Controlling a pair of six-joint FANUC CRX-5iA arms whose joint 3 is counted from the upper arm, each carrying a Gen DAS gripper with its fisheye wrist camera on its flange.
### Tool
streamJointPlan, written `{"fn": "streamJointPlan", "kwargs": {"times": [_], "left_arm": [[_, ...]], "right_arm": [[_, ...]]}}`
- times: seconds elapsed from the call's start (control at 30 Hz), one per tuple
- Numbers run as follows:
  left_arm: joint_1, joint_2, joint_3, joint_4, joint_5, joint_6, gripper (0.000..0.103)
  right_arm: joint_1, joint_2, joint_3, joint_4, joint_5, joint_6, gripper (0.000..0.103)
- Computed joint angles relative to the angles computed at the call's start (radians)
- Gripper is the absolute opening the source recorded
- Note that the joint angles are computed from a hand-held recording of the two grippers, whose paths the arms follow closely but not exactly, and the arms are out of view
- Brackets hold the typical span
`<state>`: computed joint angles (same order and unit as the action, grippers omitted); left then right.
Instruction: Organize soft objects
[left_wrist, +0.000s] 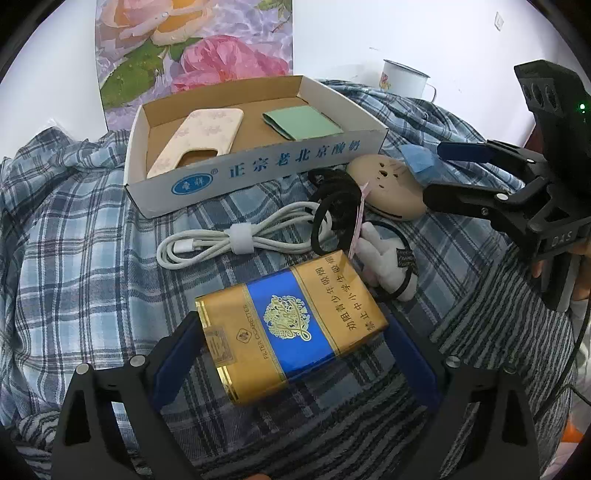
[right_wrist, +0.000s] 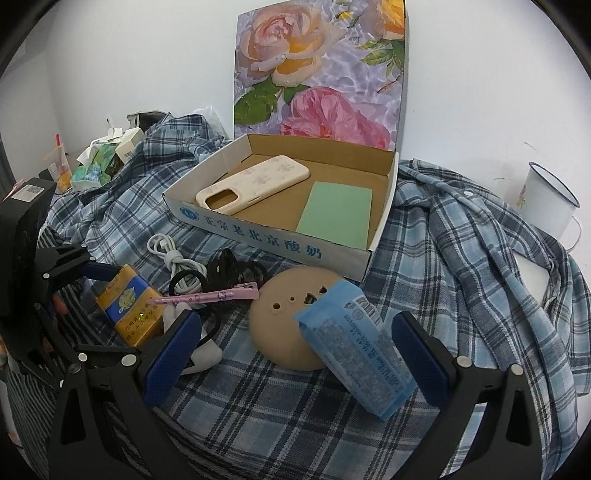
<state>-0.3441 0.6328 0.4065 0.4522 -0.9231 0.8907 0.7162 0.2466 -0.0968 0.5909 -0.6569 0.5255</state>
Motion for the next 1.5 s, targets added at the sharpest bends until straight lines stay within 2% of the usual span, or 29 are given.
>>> {"fn": "streamJointPlan", "kwargs": {"times": [0.07, 0.23, 0.43, 0.57, 0.63, 0.67, 0.77, 0.93, 0.97, 1.07, 1.1, 1.23, 1.5], "left_arm": [[0.001, -0.004, -0.008, 0.008, 0.006, -0.005, 0.097], [0.005, -0.014, -0.028, 0.030, 0.019, -0.018, 0.097], [0.008, -0.024, -0.049, 0.052, 0.033, -0.032, 0.097], [0.009, -0.024, -0.053, 0.059, 0.030, -0.030, 0.097], [0.009, -0.025, -0.055, 0.062, 0.033, -0.032, 0.097], [0.009, -0.026, -0.056, 0.064, 0.036, -0.034, 0.097], [0.009, -0.029, -0.062, 0.070, 0.041, -0.039, 0.097], [0.010, -0.030, -0.063, 0.072, 0.042, -0.035, 0.097], [0.010, -0.030, -0.064, 0.073, 0.043, -0.035, 0.097], [0.010, -0.033, -0.068, 0.073, 0.047, -0.035, 0.097], [0.009, -0.034, -0.069, 0.073, 0.049, -0.034, 0.097], [0.011, -0.038, -0.078, 0.083, 0.059, -0.043, 0.097], [0.013, -0.059, -0.112, 0.105, 0.103, -0.065, 0.097]], "right_arm": [[0.002, 0.002, 0.004, 0.002, -0.014, 0.011, 0.103], [0.008, -0.015, -0.031, 0.103, -0.040, -0.019, 0.103], [-0.013, -0.021, -0.023, 0.003, -0.035, 0.031, 0.103], [-0.015, -0.015, -0.017, -0.004, -0.062, 0.013, 0.101], [-0.014, -0.013, -0.013, -0.010, -0.067, 0.020, 0.096], [-0.016, -0.010, -0.006, -0.029, -0.073, 0.033, 0.089], [-0.025, 0.004, 0.017, -0.078, -0.100, 0.053, 0.088], [-0.033, -0.001, 0.016, -0.115, -0.089, 0.071, 0.073], [-0.032, -0.002, 0.014, -0.113, -0.085, 0.071, 0.067], [-0.033, -0.012, 0.007, -0.132, -0.051, 0.104, 0.043], [-0.030, -0.014, 0.002, -0.119, -0.049, 0.099, 0.039], [-0.024, -0.014, -0.006, -0.088, -0.045, 0.082, 0.035], [-0.020, -0.044, -0.072, 0.058, 0.019, -0.030, 0.034]]}}
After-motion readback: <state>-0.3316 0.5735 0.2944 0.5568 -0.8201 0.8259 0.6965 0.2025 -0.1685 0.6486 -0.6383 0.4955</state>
